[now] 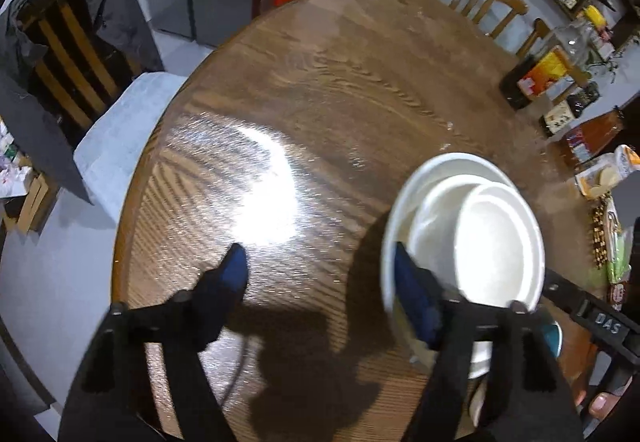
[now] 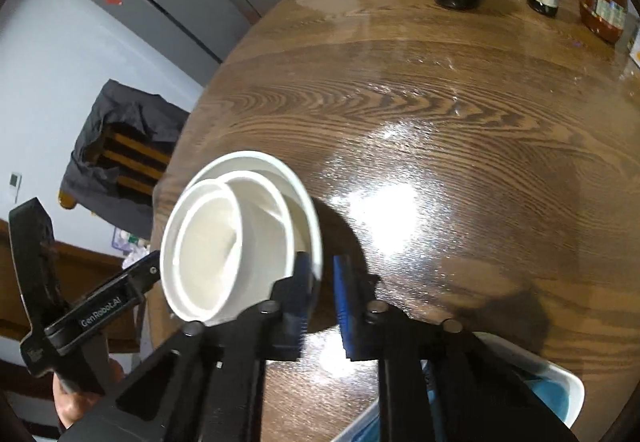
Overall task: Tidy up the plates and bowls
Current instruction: 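Close both grippers on the rim of the large white bowl, then lift the nested white bowls and carry them over the teal dish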
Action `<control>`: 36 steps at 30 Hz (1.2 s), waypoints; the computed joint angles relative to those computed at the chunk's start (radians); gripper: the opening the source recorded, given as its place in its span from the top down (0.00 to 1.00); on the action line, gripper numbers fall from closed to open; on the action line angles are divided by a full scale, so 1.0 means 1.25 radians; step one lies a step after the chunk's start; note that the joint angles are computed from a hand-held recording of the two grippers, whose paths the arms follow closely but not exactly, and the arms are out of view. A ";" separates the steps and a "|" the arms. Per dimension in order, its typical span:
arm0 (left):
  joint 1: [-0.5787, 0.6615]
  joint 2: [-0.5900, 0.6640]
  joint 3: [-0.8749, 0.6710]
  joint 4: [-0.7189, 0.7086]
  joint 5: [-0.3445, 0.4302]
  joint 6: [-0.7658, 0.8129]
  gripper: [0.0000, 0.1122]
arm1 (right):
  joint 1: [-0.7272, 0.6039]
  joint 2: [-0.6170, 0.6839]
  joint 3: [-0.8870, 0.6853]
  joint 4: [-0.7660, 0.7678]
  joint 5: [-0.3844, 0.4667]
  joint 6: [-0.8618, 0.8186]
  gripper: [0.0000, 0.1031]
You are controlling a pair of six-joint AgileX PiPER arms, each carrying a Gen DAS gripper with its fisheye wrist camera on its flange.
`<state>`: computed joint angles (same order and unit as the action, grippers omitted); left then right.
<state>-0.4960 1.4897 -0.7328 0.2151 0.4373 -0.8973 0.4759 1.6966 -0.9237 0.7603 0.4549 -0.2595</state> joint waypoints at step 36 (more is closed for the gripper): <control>-0.335 -0.014 -0.135 0.358 0.190 -0.354 0.98 | -0.037 -0.343 0.229 -0.192 -0.067 0.281 0.89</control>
<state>-0.9151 1.4721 -0.9014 0.6626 0.6749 -1.3399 0.4295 1.2682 -0.6374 0.5204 0.3717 0.0919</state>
